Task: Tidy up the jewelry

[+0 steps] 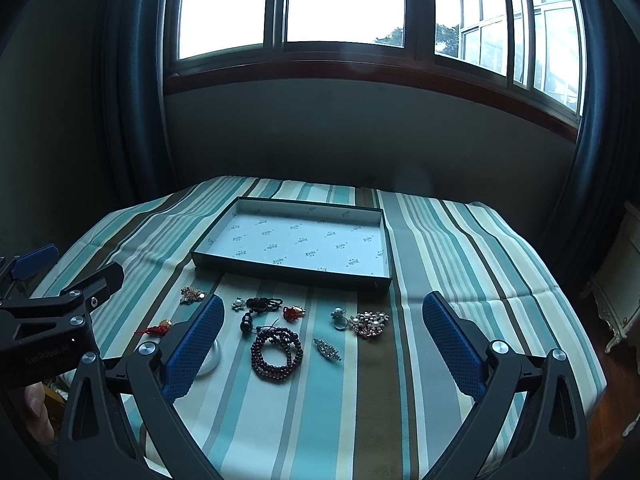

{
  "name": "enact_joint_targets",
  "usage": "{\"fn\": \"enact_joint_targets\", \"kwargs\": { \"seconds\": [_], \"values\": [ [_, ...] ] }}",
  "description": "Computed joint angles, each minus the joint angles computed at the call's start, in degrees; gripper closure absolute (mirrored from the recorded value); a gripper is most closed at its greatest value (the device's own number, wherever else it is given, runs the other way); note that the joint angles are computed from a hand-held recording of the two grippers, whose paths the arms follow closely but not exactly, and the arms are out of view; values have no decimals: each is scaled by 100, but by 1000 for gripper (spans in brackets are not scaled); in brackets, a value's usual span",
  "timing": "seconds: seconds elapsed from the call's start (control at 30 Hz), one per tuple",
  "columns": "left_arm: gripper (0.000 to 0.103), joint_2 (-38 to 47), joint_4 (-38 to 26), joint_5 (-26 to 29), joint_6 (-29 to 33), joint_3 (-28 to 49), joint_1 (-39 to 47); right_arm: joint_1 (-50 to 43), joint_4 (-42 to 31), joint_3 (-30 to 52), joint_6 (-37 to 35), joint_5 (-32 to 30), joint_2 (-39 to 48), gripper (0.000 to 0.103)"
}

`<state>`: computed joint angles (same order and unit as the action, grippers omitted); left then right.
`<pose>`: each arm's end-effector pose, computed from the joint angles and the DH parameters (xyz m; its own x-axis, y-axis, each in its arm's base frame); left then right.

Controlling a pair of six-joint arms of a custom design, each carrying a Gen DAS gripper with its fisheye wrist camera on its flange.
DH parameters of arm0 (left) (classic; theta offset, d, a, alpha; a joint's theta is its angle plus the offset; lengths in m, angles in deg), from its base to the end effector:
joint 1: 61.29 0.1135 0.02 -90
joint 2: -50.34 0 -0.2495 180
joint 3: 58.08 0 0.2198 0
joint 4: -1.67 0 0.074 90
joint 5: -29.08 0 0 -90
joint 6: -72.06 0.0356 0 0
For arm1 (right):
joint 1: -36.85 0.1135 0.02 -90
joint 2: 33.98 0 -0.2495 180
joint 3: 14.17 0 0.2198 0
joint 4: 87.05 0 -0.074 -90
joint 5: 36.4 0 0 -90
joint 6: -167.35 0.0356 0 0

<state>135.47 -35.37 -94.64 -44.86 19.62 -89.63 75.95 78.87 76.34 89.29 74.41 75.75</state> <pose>0.2653 -0.1206 0.2611 -0.5707 -0.1201 -0.8124 -0.2380 0.9710 0.0237 0.3195 0.2434 0.2171 -0.4911 -0.1499 -0.8581 -0.2632 0.9646 -0.0179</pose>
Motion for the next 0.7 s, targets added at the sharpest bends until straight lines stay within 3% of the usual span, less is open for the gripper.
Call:
{"fn": "enact_joint_targets", "kwargs": {
  "seconds": [0.7],
  "values": [
    [2, 24, 55, 6, 6, -39, -37, -2, 34, -9, 0, -28, 27, 4]
  ]
}}
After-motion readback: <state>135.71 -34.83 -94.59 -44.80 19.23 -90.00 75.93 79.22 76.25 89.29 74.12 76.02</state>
